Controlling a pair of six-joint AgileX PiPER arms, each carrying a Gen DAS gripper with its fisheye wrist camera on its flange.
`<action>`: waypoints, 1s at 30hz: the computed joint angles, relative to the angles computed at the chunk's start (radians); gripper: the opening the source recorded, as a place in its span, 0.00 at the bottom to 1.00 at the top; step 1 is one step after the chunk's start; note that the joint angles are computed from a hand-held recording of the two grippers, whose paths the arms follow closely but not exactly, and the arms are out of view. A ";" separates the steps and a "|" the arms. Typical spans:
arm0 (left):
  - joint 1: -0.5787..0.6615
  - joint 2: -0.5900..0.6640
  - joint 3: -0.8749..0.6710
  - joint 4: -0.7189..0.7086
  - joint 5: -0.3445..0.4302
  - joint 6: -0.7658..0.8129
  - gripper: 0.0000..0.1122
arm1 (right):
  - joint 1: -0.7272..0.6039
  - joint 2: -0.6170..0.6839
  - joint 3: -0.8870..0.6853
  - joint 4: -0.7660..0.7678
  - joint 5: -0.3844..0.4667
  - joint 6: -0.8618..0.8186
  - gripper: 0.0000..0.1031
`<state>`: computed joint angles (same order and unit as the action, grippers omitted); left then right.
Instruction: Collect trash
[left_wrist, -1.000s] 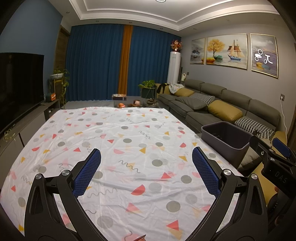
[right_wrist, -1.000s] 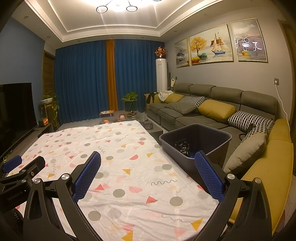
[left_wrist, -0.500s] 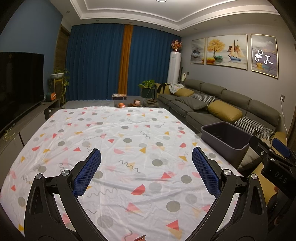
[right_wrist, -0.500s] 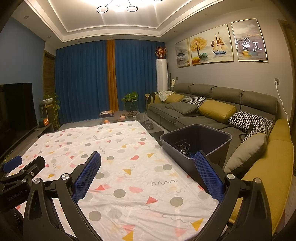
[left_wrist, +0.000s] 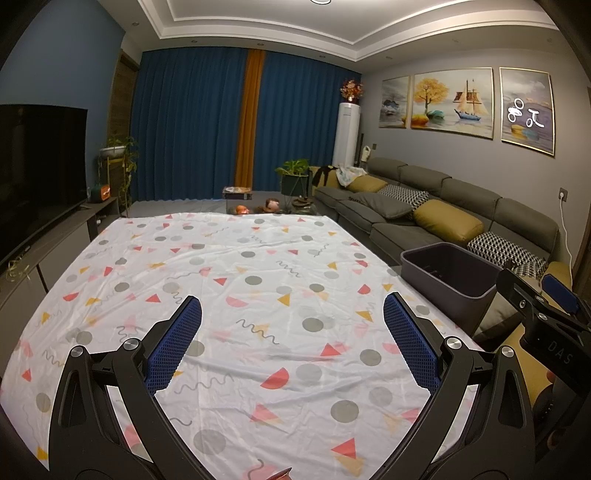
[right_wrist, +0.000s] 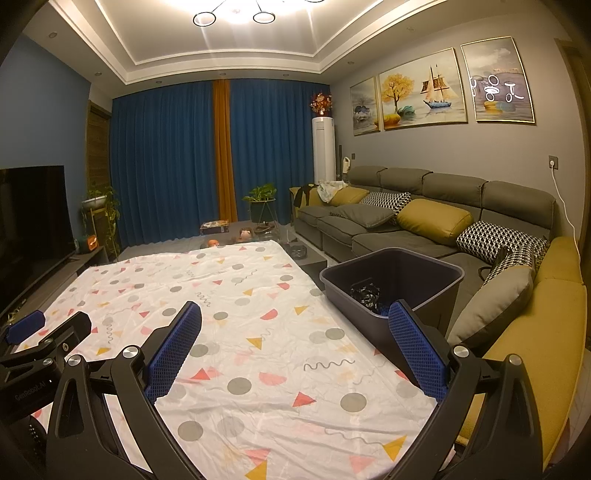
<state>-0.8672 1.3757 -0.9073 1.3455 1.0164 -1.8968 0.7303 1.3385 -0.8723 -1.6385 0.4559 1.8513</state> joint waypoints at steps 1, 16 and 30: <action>0.000 0.000 0.001 0.002 0.000 -0.001 0.87 | 0.000 -0.001 0.001 -0.002 0.001 0.002 0.95; 0.002 0.007 -0.004 0.002 -0.006 -0.003 0.87 | 0.000 0.000 0.002 -0.006 0.000 0.005 0.95; 0.000 0.007 -0.004 0.001 -0.003 -0.003 0.87 | 0.003 0.005 -0.007 0.002 0.003 -0.002 0.95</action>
<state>-0.8672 1.3828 -0.9113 1.3463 1.0133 -1.9002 0.7333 1.3434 -0.8791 -1.6361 0.4594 1.8489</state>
